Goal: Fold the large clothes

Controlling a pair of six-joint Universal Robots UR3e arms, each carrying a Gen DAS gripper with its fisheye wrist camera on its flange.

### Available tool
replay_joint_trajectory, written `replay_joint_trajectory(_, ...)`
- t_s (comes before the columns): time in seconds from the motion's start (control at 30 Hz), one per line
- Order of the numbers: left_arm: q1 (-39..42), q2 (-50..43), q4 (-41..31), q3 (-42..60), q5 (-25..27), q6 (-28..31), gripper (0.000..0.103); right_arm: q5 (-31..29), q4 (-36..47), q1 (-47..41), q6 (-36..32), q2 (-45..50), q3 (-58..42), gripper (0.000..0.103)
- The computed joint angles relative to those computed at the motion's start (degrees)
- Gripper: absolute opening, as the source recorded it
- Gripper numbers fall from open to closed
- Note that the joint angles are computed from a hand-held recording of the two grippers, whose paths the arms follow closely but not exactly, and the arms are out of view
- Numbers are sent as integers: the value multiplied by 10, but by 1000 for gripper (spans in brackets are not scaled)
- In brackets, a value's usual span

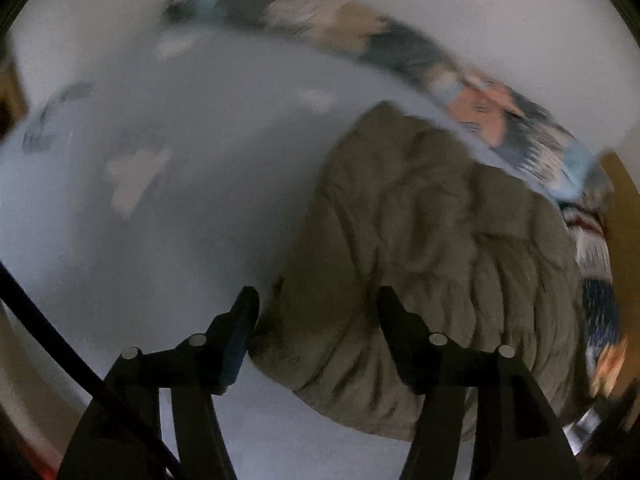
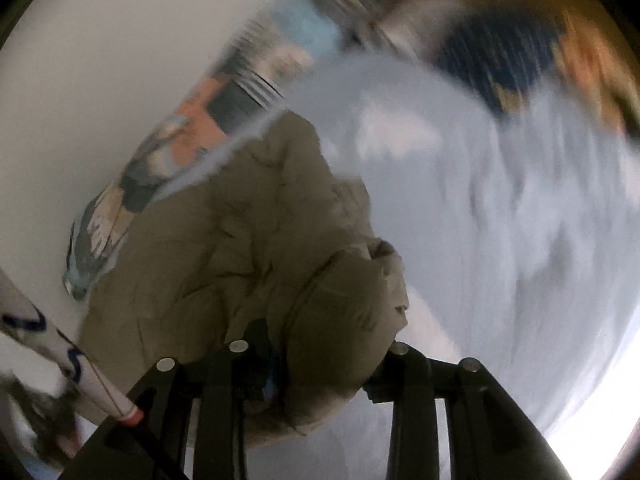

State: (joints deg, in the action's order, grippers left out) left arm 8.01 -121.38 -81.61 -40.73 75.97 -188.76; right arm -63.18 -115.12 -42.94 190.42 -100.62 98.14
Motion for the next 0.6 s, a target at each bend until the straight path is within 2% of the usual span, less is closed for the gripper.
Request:
replay_joint_trajectory(0.07,21,-2,-11,-6,8,-29,61,47,55,-42,11,14,21,45)
replay_joint_trajectory(0.13,61,26,14,-64,-19,-64,65,110,104,-104,29,7,64,63)
replay_joint_trajectory(0.2,69,44,32,-87,24,-95,65,154,157,-160,44,-7,99,76)
replay_joint_trajectory(0.27,76,61,65,-111,50,-118,65,186,209,-215,44,-32,128,77)
replay_joint_trajectory(0.4,59,83,130,-138,78,-121,65,172,229,-257,58,-85,131,78)
replay_joint_trajectory(0.5,14,83,188,-135,114,-91,65,147,229,-292,88,-131,133,82)
replay_joint_trajectory(0.6,-50,51,224,-91,149,-33,65,154,185,-289,74,-143,124,82)
